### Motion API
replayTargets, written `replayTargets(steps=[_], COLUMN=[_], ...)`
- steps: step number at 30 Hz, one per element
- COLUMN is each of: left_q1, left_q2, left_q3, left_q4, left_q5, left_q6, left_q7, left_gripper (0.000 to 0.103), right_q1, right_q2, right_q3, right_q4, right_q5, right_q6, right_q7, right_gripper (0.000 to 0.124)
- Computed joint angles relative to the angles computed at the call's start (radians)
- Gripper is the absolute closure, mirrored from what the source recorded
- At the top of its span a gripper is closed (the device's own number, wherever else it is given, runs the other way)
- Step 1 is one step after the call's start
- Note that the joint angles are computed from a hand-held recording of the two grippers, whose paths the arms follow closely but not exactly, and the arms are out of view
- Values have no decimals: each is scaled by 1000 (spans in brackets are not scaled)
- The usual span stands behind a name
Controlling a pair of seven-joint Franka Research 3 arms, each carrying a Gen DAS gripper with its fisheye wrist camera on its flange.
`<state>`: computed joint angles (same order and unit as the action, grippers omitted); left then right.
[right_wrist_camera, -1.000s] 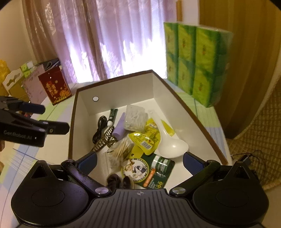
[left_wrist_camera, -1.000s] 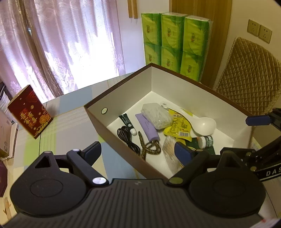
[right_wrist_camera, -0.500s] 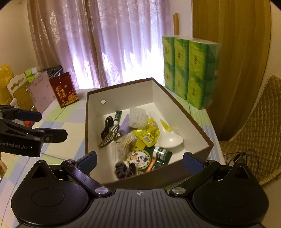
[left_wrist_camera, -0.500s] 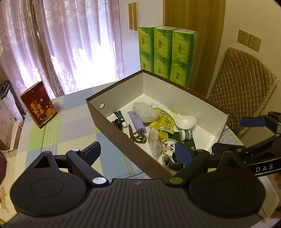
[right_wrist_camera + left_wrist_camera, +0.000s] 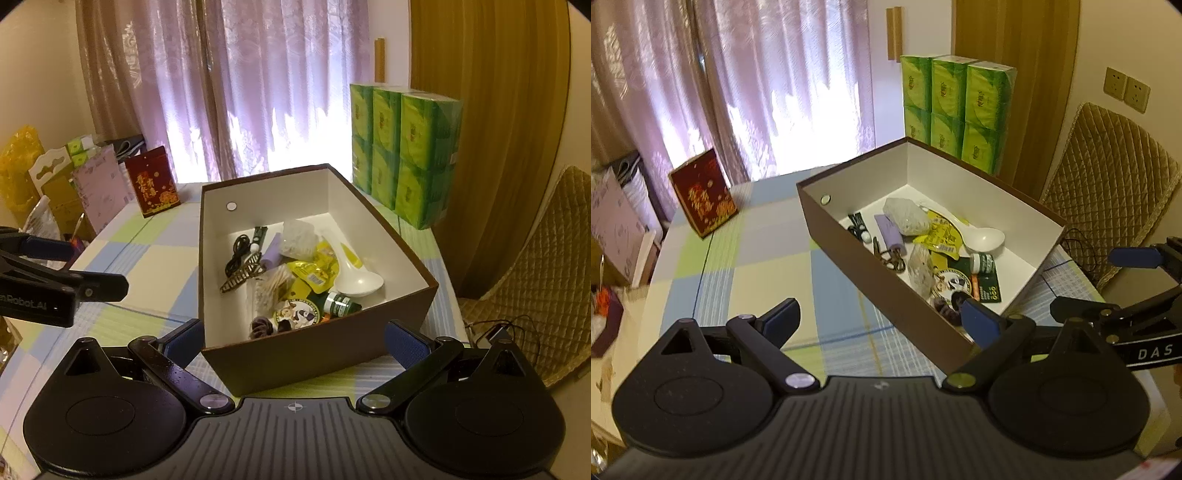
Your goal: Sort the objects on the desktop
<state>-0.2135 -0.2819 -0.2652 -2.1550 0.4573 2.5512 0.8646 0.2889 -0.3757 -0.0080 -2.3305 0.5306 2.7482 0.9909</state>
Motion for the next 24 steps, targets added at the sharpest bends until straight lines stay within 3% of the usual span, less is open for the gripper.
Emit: replayTargets(steps=[24], left_q1=[-49], left_q2=[-110], left_q3=[-42], left_q4=[-82], left_q5=[-6], left_q6=[-125], left_q7=[-89], left_gripper=[8], right_q1=[15], right_q2=[-146], right_q3=[-27], right_q4=[-129], right_q5=[14], right_q6=[-9], right_q7=[-35], right_gripper=[23])
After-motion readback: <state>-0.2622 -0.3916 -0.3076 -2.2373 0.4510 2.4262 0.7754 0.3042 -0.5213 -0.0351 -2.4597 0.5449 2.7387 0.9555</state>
